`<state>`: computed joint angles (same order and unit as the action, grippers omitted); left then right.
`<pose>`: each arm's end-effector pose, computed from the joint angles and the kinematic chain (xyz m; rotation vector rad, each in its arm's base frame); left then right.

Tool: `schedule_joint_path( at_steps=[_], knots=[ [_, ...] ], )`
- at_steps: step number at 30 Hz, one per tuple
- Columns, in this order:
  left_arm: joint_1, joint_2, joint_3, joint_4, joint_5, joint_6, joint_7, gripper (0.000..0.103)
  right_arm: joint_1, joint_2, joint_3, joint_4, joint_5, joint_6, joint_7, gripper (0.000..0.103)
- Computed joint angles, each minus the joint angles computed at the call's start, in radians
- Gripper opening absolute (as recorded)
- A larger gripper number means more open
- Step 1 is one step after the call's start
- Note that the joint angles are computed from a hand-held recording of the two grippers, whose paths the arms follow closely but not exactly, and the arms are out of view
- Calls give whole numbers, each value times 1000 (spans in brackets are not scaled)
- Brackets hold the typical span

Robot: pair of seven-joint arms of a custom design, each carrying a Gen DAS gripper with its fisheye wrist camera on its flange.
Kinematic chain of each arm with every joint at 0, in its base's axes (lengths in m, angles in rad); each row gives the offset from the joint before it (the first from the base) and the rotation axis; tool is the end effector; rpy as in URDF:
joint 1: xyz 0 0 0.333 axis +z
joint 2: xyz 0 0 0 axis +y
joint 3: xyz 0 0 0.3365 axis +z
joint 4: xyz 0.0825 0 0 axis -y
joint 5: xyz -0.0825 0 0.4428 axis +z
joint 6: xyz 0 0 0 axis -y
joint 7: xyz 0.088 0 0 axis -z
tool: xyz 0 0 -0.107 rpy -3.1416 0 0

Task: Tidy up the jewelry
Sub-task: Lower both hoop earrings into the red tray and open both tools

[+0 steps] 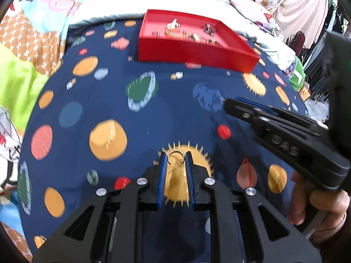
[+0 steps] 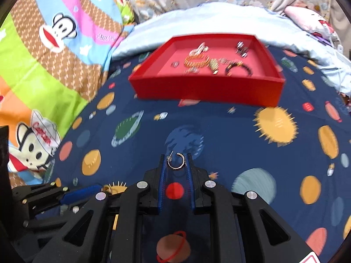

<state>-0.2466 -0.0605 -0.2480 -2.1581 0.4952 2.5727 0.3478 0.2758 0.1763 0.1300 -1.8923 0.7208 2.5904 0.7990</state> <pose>0.5347 -0.2992 0.4647 -2.2456 1.5402 -0.6798 0.6459 0.2593 0.4585 -2.1584 1.0782 -0.1204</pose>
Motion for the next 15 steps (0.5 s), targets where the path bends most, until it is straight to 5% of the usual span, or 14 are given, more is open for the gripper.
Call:
schedule_joint_path(
  at_steps=[15],
  knots=[
    [51, 148, 59, 295, 220, 5, 18, 16, -53, 110, -11, 266, 43, -5, 18, 16]
  ],
)
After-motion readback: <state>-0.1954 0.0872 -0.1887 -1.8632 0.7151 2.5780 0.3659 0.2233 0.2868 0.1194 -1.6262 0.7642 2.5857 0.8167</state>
